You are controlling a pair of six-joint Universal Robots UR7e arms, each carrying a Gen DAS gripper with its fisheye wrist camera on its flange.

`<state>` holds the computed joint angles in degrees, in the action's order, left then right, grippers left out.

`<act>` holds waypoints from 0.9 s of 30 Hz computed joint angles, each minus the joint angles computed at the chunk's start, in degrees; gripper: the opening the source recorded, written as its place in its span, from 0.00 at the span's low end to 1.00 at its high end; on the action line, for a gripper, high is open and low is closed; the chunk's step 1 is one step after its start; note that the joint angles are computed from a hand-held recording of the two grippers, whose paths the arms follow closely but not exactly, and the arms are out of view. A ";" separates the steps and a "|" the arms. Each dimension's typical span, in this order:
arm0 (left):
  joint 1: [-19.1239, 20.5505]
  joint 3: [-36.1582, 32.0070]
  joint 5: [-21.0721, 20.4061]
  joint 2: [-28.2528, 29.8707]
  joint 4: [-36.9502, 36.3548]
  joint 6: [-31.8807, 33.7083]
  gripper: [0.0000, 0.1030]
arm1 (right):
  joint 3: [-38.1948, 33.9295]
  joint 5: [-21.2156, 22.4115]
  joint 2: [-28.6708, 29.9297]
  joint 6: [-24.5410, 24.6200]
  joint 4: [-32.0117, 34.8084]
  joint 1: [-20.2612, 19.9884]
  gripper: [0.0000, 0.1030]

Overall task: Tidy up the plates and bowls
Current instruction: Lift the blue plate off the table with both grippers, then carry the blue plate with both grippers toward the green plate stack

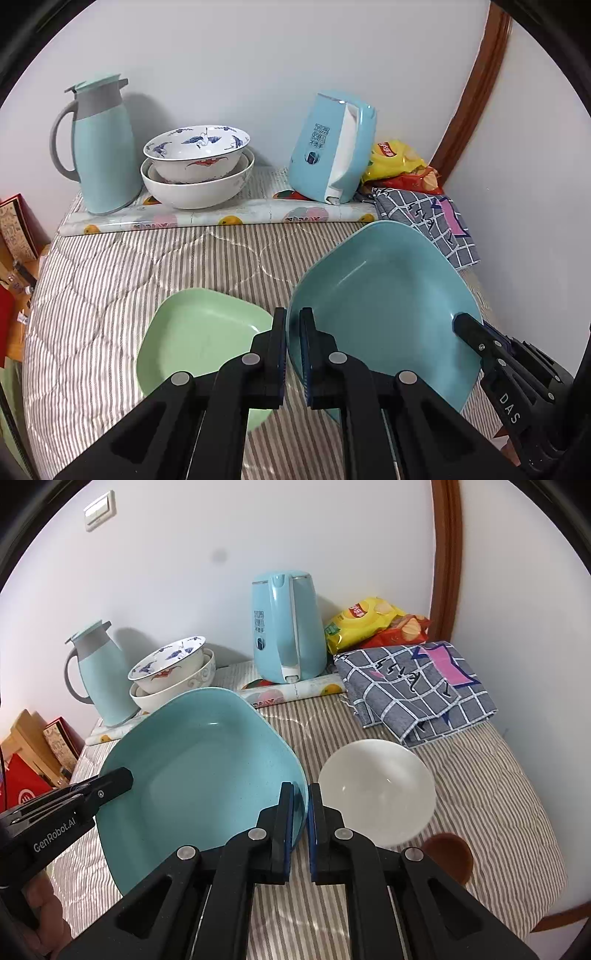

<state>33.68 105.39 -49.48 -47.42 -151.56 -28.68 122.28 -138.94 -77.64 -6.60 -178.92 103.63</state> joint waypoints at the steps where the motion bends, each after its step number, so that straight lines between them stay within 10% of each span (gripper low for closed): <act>1: -0.42 0.69 0.20 -0.53 -0.17 -0.27 0.07 | 0.42 -0.11 -0.40 0.27 0.09 0.33 0.07; 27: -3.69 6.13 2.70 -6.60 1.36 -3.99 0.07 | 3.65 -1.90 -2.33 2.87 -0.03 5.40 0.07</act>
<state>29.99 111.52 -46.78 -54.02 -150.20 -32.66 125.93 -140.84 -79.97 -3.73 -178.95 109.03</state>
